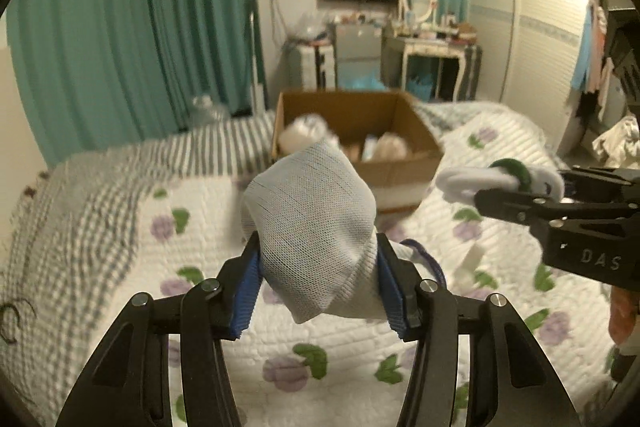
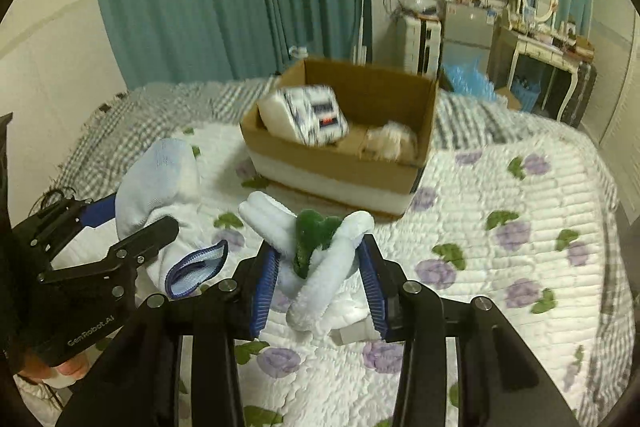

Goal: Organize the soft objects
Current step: 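Grasp the white sock with the left tool while the right tool grasps the green-trimmed sock, then carry both socks over the box and open both tools to drop them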

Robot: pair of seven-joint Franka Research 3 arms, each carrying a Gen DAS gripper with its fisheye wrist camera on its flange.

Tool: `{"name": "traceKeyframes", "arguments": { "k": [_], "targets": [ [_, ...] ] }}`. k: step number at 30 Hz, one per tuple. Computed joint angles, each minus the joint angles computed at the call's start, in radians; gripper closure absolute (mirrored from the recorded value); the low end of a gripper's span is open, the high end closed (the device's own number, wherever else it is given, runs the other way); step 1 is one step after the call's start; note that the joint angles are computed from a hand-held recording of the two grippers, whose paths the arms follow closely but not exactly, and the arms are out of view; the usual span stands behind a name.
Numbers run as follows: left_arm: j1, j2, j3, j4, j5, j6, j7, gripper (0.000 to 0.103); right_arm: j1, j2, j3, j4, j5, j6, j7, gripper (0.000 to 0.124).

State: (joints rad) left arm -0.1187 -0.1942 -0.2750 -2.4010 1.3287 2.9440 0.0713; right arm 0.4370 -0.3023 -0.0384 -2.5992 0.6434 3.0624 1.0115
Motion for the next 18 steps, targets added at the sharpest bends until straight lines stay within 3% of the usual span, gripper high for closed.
{"name": "traceKeyframes", "arguments": {
  "k": [5, 9, 11, 18],
  "targets": [
    [-0.003, -0.075, -0.018, -0.002, -0.021, -0.007, 0.032, 0.051, -0.057, -0.108, 0.048, -0.025, -0.078, -0.006, 0.061, 0.085],
    [-0.003, -0.090, -0.019, 0.024, -0.088, -0.015, 0.114, 0.051, -0.077, -0.146, 0.047, 0.001, -0.132, -0.021, 0.092, 0.085],
    [-0.001, -0.093, -0.023, 0.039, -0.133, -0.029, 0.168, 0.051, -0.069, -0.147, 0.031, 0.031, -0.142, -0.032, 0.096, 0.085],
    [0.046, -0.016, -0.043, 0.190, -0.071, -0.040, 0.183, 0.051, -0.024, -0.066, -0.034, 0.177, -0.111, -0.039, 0.046, 0.085]
  ]
}}
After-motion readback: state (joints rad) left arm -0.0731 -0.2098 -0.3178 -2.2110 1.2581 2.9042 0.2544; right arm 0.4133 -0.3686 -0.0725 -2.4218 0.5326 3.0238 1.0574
